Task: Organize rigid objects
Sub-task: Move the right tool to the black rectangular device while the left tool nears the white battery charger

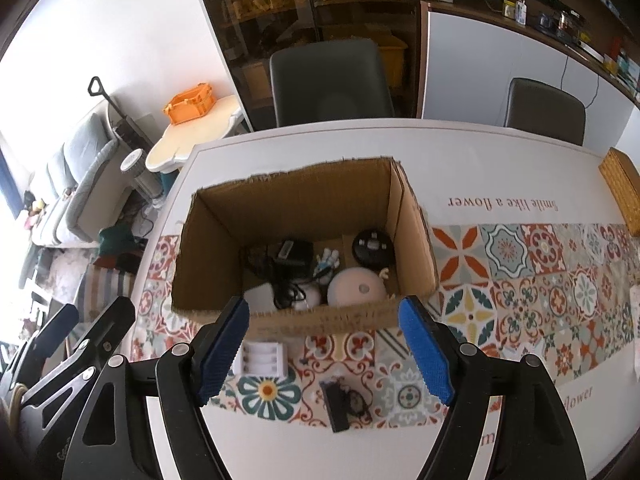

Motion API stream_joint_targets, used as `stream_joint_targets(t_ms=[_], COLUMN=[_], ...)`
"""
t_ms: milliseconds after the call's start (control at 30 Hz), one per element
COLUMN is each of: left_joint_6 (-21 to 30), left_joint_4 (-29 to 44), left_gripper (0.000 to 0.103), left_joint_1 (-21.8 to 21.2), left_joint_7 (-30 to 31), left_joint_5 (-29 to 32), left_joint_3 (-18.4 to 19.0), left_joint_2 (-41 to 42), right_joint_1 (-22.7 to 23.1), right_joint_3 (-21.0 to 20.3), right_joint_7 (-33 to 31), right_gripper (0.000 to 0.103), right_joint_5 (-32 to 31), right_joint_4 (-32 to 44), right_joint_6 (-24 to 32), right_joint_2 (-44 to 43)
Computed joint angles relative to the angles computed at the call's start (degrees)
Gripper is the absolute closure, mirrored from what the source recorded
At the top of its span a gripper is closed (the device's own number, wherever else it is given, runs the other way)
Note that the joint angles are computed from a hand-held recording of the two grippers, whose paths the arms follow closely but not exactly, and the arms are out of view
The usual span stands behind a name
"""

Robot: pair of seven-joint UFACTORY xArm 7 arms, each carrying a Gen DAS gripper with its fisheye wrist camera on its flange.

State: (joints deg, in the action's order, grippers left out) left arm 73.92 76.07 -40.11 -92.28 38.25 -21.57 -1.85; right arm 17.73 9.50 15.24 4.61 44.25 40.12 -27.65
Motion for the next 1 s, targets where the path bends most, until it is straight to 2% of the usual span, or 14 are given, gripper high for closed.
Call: stream_joint_targets(t_ms=[333,767,1000], left_joint_6=[-1.3,-4.7,-5.5], left_joint_4=[-3.7,-7.9,-8.3], left_gripper=[0.019,0.019,0.019], left_joint_1=[-1.1,-1.9,-2.2], left_joint_7=[-2.3,-3.5,-2.6], left_joint_5=[-2.9,-8.1,-10.1], left_joint_3=[-0.9,-0.3,0.3], left_joint_2=[-0.2,1.0,2.6], right_joint_1=[0.9,2.4,3.9], right_joint_3=[0.1,-0.6,-1.8], right_joint_7=[0.1,-1.0,-4.8], right_gripper=[0.025,0.026,0.039], right_joint_5=[0.4,2.0,5.3], right_joint_4=[-5.7,-10.4,-10.0], right_joint_6=[0.6,2.0,4.6], right_joint_2=[-3.5,-2.9,1.2])
